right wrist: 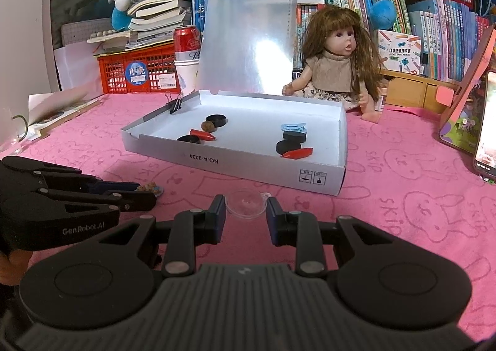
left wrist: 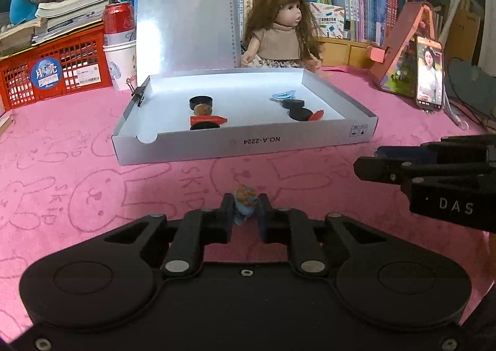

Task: Organize rigid objects
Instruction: 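Carry the blue figure piece and clear dome over the white box with both tools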

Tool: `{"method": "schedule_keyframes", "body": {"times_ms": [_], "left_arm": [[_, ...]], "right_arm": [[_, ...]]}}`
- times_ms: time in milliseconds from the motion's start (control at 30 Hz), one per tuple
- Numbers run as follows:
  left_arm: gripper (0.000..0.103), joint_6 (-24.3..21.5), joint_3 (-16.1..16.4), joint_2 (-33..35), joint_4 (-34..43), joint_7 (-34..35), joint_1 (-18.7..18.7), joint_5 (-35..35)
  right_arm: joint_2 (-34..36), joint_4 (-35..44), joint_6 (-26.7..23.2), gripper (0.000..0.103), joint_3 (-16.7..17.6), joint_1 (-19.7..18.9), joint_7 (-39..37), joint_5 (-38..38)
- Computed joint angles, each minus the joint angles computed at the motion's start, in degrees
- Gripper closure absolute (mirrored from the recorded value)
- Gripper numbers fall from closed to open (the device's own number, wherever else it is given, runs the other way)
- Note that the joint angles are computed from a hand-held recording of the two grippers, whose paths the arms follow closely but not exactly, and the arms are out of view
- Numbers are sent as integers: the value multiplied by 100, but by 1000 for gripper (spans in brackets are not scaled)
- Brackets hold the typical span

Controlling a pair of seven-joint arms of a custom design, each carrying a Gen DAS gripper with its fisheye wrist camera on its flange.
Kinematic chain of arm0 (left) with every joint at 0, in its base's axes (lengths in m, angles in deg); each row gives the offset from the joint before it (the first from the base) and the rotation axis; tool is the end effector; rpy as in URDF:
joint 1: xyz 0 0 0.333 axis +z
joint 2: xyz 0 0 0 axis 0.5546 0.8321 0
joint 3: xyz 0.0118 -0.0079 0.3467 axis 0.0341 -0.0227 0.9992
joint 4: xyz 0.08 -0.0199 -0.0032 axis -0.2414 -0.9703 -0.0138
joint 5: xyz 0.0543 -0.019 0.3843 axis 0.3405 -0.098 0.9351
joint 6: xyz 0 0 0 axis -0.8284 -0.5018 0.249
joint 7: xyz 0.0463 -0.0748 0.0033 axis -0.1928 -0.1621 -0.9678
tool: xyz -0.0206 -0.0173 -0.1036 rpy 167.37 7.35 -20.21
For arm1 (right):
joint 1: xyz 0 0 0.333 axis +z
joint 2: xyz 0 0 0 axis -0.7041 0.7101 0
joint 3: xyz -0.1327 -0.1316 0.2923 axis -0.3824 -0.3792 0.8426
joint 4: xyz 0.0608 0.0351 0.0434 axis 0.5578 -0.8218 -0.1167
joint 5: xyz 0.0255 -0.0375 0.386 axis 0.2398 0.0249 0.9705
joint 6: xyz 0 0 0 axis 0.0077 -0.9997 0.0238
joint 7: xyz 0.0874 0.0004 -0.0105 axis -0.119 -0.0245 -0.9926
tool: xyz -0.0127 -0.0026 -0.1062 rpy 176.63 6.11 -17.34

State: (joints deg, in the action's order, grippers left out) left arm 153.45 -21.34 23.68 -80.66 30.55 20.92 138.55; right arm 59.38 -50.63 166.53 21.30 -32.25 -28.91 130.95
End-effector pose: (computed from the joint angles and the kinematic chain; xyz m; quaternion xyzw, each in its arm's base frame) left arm 0.6431 -0.2342 0.3873 -0.6141 0.6375 -0.3424 0.3149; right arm 0.6756 0.1651 0.4063 -0.7370 0.4537 -0.2378 0.4410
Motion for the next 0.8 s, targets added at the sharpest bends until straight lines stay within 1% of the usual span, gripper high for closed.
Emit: {"method": "schedule_keyframes", "body": {"times_ms": [200,400,500,567,633,700,767,800], "left_arm": [[88,38,7,-36,117,20,25,-86],[88,84,91,71,428,562,29,-800],[88,72,119,227,708,1160,45,-1445],[88,18,53,383,952,1658,120,-2009],[88,-44,-76,562,1210,2155,238,-2607],[88,-114,-287,790,1526,2727,418,-3236],[88,-311,-512,1060,1934,3307,572,-3828],[88,-409,-548,1184,2126,3484,586,-4040]], "right_arm": [[91,191,80,70,21,12,251,-171],[273,492,161,70,171,-104,1009,-871],[427,714,161,70,146,-94,1796,-1572],[555,903,99,70,22,-25,2457,-2121],[699,1124,-30,70,-157,66,3144,-2664],[872,1401,-198,70,-384,175,3865,-3198],[1098,1767,-461,70,-643,283,4624,-3735],[1207,1947,-581,70,-738,314,4955,-3955]]}}
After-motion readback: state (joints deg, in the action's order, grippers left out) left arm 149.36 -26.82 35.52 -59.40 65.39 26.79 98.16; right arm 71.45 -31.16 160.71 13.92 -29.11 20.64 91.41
